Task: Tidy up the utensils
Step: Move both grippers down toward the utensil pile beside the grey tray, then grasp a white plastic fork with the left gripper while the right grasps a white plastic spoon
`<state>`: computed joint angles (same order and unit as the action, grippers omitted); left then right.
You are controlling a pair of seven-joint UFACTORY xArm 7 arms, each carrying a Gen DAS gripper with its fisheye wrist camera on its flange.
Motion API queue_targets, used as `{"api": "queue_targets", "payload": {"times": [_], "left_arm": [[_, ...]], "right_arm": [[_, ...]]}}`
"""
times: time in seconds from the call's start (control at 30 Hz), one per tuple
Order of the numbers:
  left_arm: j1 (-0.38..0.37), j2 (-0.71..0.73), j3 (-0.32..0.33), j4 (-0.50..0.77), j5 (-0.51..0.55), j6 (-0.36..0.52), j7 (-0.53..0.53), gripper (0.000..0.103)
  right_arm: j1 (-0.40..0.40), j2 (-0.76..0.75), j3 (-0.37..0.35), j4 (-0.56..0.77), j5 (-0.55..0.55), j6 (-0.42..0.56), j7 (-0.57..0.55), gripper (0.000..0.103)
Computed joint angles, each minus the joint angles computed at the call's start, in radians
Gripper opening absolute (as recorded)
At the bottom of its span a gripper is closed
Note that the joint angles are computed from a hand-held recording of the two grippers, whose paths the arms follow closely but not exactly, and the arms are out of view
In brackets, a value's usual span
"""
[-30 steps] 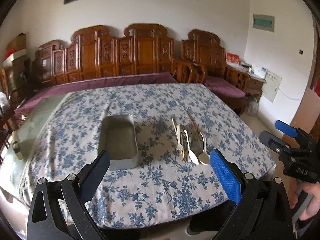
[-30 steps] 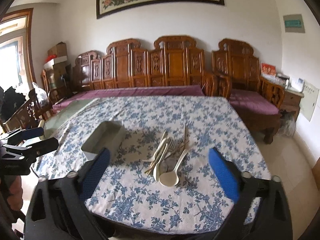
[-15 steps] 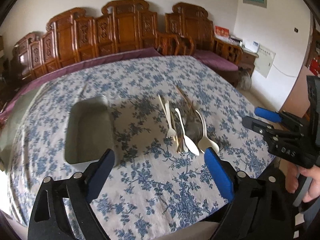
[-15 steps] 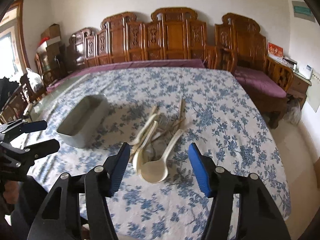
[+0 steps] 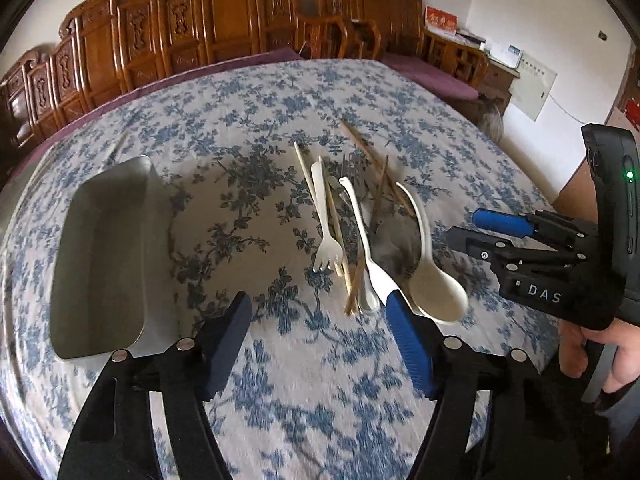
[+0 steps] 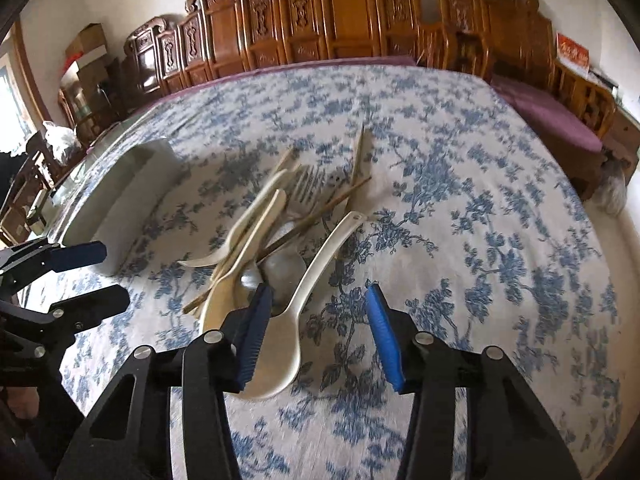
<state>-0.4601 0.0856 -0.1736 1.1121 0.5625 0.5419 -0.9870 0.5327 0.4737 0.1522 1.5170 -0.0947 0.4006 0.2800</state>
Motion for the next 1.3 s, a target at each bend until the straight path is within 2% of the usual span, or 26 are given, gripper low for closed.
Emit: {"api": "queue_targets", "payload": {"times": [0.07,0.1,0.13,0.17,0.33,0.43,0.6,0.7,0.77,0.93,1.03,1.3], "left_arm": [[0.001,0.032,0.006,0.027,0.008,0.009,0.004,0.061],[0.002,0.053,0.008,0.043,-0.003,0.011,0.023,0.054],[0.005,0.071,0.007,0.056,-0.031,0.008,0.067,0.042],[0.004,0.08,0.009,0.06,-0.046,0.007,0.09,0.039],[-0.031,0.126,0.039,0.101,-0.012,0.04,0.103,0.039],[-0.036,0.139,0.048,0.11,-0.004,0.031,0.116,0.039],[-0.04,0.18,0.058,0.149,-0.024,0.045,0.17,0.039],[-0.035,0.197,0.061,0.169,-0.058,0.036,0.205,0.031],[-0.043,0.208,0.069,0.184,-0.057,0.039,0.213,0.03],[-0.054,0.24,0.074,0.231,-0.072,0.069,0.262,0.022],[-0.057,0.247,0.075,0.241,-0.087,0.092,0.29,0.022],[-0.058,0.245,0.082,0.227,-0.1,0.077,0.304,0.023]], "right_arm": [[-0.009,0.037,0.011,0.046,0.012,0.026,-0.022,0.047],[-0.02,0.063,0.024,0.079,0.032,0.052,-0.039,0.042],[-0.024,0.088,0.031,0.114,0.045,0.084,-0.054,0.04],[-0.024,0.108,0.032,0.14,0.051,0.1,-0.067,0.037],[-0.018,0.157,0.033,0.2,0.082,0.135,-0.102,0.037],[-0.023,0.161,0.039,0.2,0.104,0.132,-0.122,0.033],[-0.026,0.151,0.041,0.175,0.121,0.111,-0.144,0.021],[-0.034,0.148,0.047,0.161,0.135,0.099,-0.162,0.012],[-0.031,0.145,0.041,0.152,0.131,0.088,-0.162,0.009],[-0.038,0.14,0.049,0.137,0.144,0.071,-0.174,0.009],[-0.039,0.139,0.049,0.133,0.147,0.066,-0.177,0.009],[-0.023,0.14,0.033,0.137,0.124,0.064,-0.166,0.009]]}}
